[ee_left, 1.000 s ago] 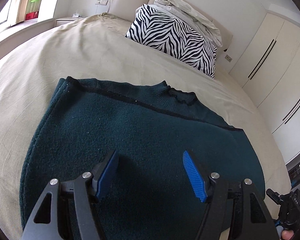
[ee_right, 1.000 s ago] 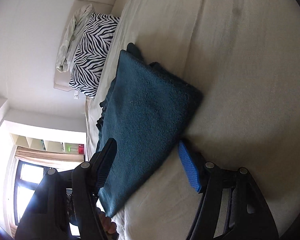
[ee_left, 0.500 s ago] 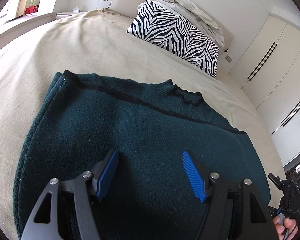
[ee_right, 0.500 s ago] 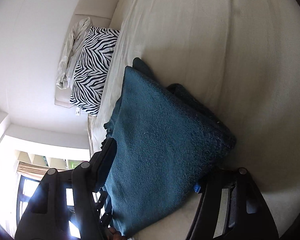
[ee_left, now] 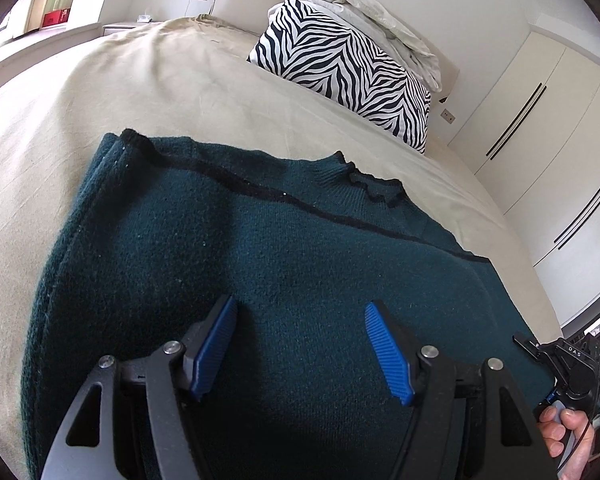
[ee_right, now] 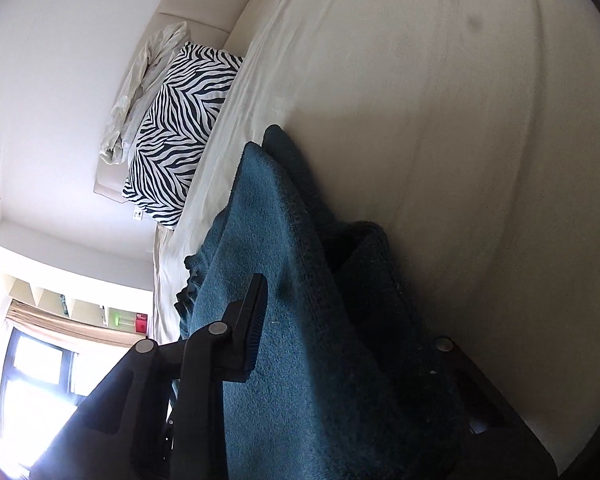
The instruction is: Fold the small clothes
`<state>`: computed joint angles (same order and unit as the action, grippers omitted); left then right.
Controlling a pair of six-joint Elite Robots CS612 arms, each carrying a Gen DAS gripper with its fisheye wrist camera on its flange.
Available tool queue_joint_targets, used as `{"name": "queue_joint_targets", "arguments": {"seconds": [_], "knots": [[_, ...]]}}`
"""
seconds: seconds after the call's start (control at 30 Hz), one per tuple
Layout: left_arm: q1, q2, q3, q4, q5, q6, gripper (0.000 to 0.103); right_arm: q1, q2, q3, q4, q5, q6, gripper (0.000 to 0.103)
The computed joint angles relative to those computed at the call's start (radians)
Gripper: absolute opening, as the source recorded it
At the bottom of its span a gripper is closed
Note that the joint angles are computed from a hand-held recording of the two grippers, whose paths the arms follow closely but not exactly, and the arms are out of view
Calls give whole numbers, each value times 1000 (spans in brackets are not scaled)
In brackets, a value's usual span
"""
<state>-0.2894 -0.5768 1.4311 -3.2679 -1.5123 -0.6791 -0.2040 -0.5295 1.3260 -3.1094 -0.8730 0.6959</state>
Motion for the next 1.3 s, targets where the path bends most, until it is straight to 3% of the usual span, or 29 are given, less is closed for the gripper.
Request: {"name": "queue_joint_targets", "arguments": {"seconds": [0.07, 0.17, 0.33, 0.43, 0.57, 0.6, 0.73, 0.83, 0.93, 1.07, 1.23, 1.27, 1.3], "knots": [[0, 0, 0, 1, 0, 2, 69, 3, -3, -4, 22, -13, -15, 13], [2, 2, 0, -9, -11, -5, 69, 17, -19, -5, 41, -55, -69, 12], [14, 6, 4, -49, -55, -38, 69, 69, -57, -24, 56, -92, -263, 12], [37, 14, 9, -120, -134, -127, 68, 127, -83, -39, 147, -78, -561, 12], [75, 34, 4, -221, -280, -281, 67, 225, -105, -12, 248, -163, -970, 12], [84, 39, 1, -241, -319, -316, 67, 243, -104, -4, 254, -197, -1024, 12], [105, 63, -17, -308, -429, -427, 72, 275, -102, 46, 136, -286, -1078, 12], [109, 68, -36, -299, -456, -473, 81, 267, -106, 51, 122, -253, -1050, 12], [108, 65, -51, -268, -471, -497, 90, 259, -113, 79, 38, -229, -1021, 12], [100, 47, -66, -161, -478, -437, 90, 264, -131, 123, -37, -256, -1071, 12], [107, 62, -98, -146, -505, -461, 90, 280, -143, 173, -142, -318, -1180, 12], [110, 66, -107, -132, -515, -455, 87, 284, -143, 181, -165, -332, -1203, 12], [112, 69, -115, -113, -525, -451, 78, 287, -143, 190, -195, -345, -1228, 12]]}}
